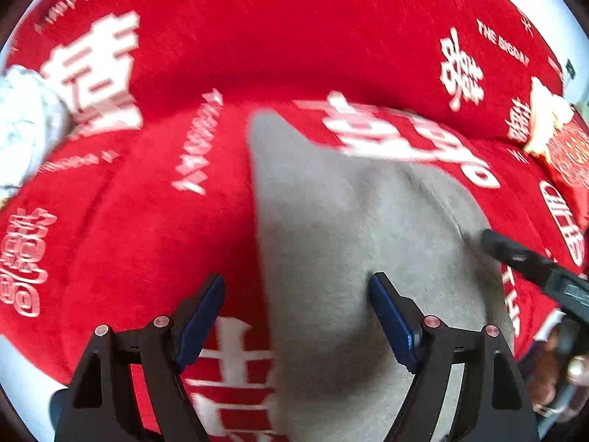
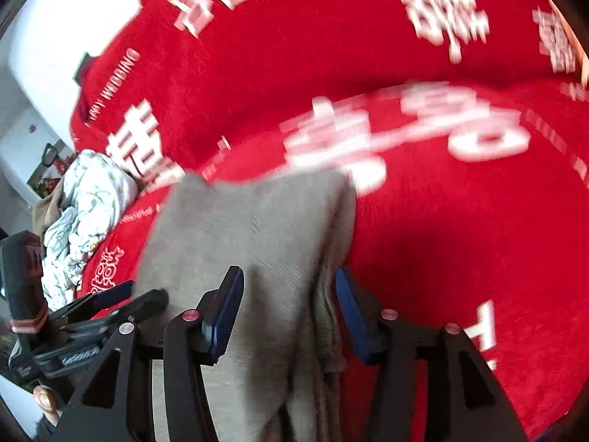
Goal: Fold small clothes
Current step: 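Open the right gripper to release the folded sweater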
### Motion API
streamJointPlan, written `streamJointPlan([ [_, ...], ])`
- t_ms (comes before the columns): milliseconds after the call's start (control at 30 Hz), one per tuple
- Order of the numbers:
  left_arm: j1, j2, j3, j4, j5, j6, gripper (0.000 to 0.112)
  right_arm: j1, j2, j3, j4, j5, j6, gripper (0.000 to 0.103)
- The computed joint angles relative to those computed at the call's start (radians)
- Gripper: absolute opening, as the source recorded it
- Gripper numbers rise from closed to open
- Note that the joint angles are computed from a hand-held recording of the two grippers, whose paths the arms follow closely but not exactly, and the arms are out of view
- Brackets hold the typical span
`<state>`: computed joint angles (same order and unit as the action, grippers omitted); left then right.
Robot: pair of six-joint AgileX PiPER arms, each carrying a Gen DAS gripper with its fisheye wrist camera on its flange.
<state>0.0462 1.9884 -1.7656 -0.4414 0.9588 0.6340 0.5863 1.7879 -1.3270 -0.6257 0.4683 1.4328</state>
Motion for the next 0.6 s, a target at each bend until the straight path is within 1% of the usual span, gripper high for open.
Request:
streamJointPlan([
  [67, 0.003, -0.019, 0.011, 0.002, -0.027, -0.009, 0.081, 0.036, -0.021, -0.021, -0.068, 0.029, 0.004, 0.056],
  [100, 0.001, -0.019, 0.006, 0.008, -0.029, -0.014, 0.081, 0.048, -0.018, -0.044, -0.065, 0.041, -0.031, 0.057],
  [133, -0.009, -0.023, 0.013, 0.031, -0.048, -0.030, 0.081, 0.057, -0.010, -0.068, -0.046, 0.043, -0.082, 0.057],
  [200, -0.030, -0.015, 0.009, 0.092, -0.067, -0.067, 0.081, 0.054, 0.008, -0.093, 0.034, 0.021, -0.181, 0.058],
  [267, -0.047, 0.008, -0.002, 0.146, -0.076, -0.107, 0.081, 0.023, 0.041, -0.104, 0.182, -0.021, -0.308, 0.058],
  [333, -0.046, 0.040, -0.036, 0.148, -0.056, -0.112, 0.081, -0.014, 0.085, -0.108, 0.277, -0.031, -0.360, 0.057],
  [367, -0.044, 0.064, -0.067, 0.134, -0.031, -0.101, 0.082, -0.031, 0.090, -0.087, 0.294, -0.069, -0.368, 0.057],
  [433, -0.051, 0.096, -0.113, 0.139, -0.004, -0.105, 0.088, -0.047, 0.088, -0.055, 0.269, -0.124, -0.337, 0.057],
  [467, -0.059, 0.116, -0.140, 0.155, 0.003, -0.118, 0.092, -0.051, 0.088, -0.050, 0.271, -0.134, -0.336, 0.057],
  [533, -0.064, 0.159, -0.201, 0.150, 0.042, -0.118, 0.093, -0.052, 0.091, -0.060, 0.280, -0.120, -0.356, 0.057],
  [600, -0.069, 0.182, -0.230, 0.140, 0.056, -0.110, 0.094, -0.038, 0.111, -0.096, 0.242, -0.072, -0.362, 0.057],
])
